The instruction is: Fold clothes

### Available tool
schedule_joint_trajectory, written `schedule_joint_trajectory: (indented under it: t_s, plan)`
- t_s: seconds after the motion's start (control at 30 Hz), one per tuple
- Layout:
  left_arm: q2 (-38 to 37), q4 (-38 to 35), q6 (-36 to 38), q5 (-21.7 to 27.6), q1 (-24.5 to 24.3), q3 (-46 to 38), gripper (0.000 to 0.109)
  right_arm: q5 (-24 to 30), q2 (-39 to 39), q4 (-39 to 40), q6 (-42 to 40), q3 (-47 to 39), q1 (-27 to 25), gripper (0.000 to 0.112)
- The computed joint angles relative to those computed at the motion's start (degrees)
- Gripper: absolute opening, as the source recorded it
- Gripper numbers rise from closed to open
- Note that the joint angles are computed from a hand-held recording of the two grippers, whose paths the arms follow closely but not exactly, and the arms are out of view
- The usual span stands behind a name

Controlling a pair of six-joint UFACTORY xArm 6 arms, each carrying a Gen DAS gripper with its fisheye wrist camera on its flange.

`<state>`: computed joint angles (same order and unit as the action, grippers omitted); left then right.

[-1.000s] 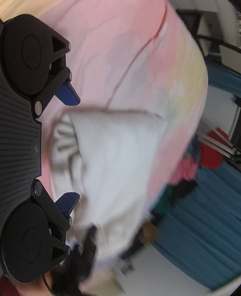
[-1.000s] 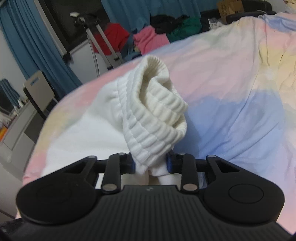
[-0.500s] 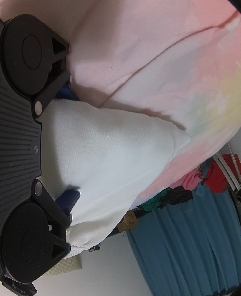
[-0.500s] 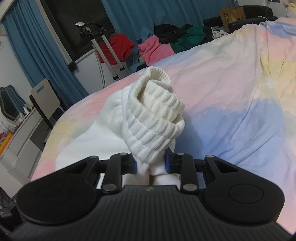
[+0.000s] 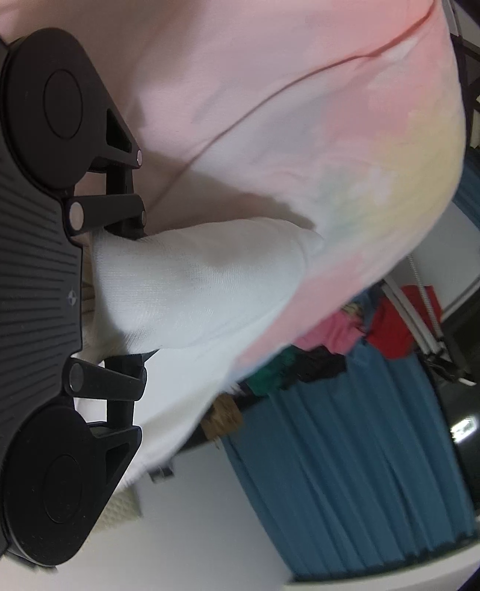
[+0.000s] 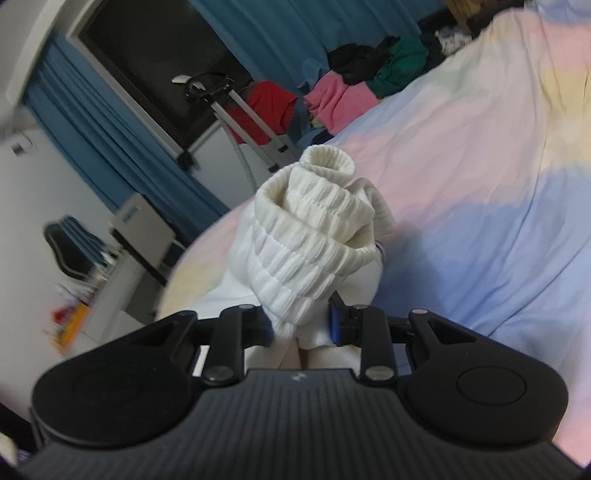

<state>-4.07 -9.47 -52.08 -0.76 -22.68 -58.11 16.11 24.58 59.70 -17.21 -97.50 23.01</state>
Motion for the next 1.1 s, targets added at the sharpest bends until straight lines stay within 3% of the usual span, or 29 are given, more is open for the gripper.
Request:
schedule_joint_trajectory:
  t_s: [0.1,0.17,0.23,0.33,0.47,0.6,0.67,0.7,0.77,0.83,1.1]
  plan:
    - [-3.3,11.5,-10.7,0.9,2.0,1.5,0.049,3.9,-0.3,7.3,-3.8,-0.3,-0.4,0.030]
    - [-5.6,14.8,-13.3,3.9,2.5,2.6,0.049,6.5,-0.2,7.4,-2.7,-0.2,-0.5,0.031]
    - [-6.4,10.7,-9.6,7.1,2.1,3.1,0.050,7.8,0.4,1.2,3.8,0.1,-0.3,0.035]
    - [-5.5,7.6,-7.2,11.8,2.2,2.5,0.054,8.0,1.4,-9.1,12.3,0.4,0.1,0.054]
    - [-3.9,3.7,-5.3,11.9,2.7,2.0,0.066,9.7,4.3,-12.4,17.2,-1.4,0.3,0.075]
    - [-2.4,-0.2,-4.0,12.2,3.4,1.3,0.077,9.4,5.8,-13.1,17.4,-2.9,1.0,0.074]
    - [-1.2,-5.4,-0.4,10.9,3.4,0.9,0.076,8.0,5.8,-14.4,17.3,-2.9,1.7,0.055]
    - [-1.1,-5.7,0.7,10.8,3.5,0.7,0.070,7.2,5.6,-15.1,17.4,-2.7,2.0,0.050]
    - [-1.1,0.0,-2.2,10.4,3.7,0.4,0.061,5.1,4.8,-15.5,18.4,-1.9,2.4,0.038]
    - [-1.6,8.8,-7.3,10.2,4.0,0.0,0.054,3.6,3.4,-12.7,16.7,-0.8,2.6,0.034]
    - [-7.0,24.0,-23.0,12.1,1.4,-2.2,0.050,1.5,-5.7,-6.9,10.4,4.8,1.7,0.032]
